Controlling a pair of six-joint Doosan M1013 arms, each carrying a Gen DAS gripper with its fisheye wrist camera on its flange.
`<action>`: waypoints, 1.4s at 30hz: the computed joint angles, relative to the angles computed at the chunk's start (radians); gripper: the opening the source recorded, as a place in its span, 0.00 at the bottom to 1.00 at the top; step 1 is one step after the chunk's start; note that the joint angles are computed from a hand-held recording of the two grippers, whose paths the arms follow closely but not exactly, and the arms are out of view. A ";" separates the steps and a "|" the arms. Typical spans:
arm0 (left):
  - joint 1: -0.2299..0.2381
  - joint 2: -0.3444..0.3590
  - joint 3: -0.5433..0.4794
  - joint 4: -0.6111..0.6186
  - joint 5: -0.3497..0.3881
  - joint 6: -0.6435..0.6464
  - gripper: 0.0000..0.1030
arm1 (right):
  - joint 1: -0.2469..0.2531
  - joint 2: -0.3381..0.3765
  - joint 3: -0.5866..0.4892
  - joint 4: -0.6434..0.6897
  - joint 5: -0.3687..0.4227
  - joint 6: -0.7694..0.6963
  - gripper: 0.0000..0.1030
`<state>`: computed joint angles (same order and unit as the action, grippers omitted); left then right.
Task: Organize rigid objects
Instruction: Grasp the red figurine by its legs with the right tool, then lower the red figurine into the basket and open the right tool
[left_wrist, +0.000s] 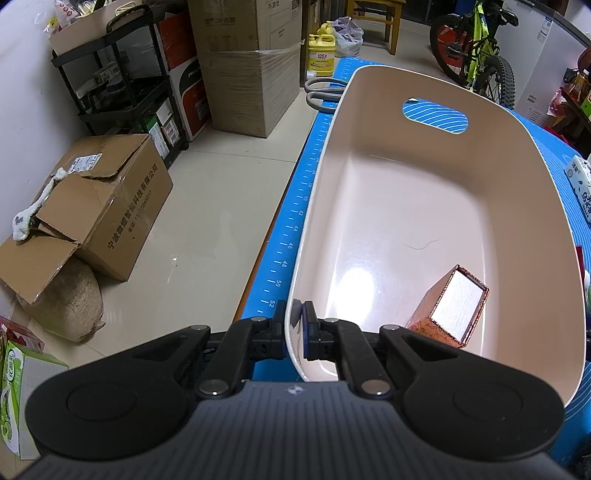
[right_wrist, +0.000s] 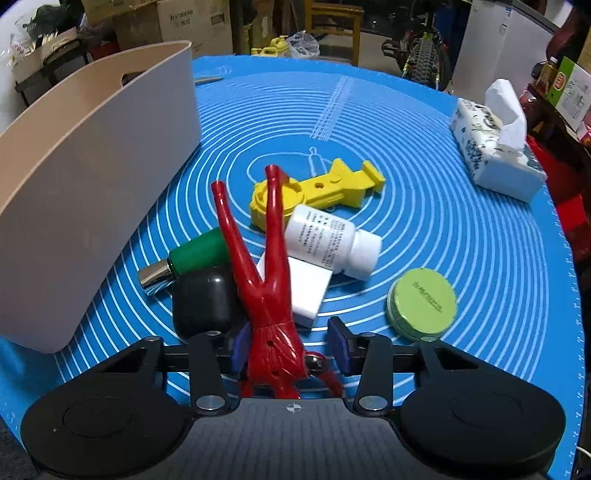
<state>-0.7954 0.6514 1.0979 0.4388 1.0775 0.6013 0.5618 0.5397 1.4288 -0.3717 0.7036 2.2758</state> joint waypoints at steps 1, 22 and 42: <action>0.001 0.000 0.000 -0.002 -0.001 -0.001 0.09 | 0.000 0.004 -0.004 0.002 0.000 -0.006 0.51; 0.003 -0.001 -0.001 -0.005 0.000 0.000 0.09 | 0.011 -0.033 0.020 -0.110 -0.037 0.101 0.35; 0.004 -0.001 -0.001 -0.008 0.002 -0.001 0.09 | 0.066 -0.059 -0.029 -0.469 -0.147 0.525 0.35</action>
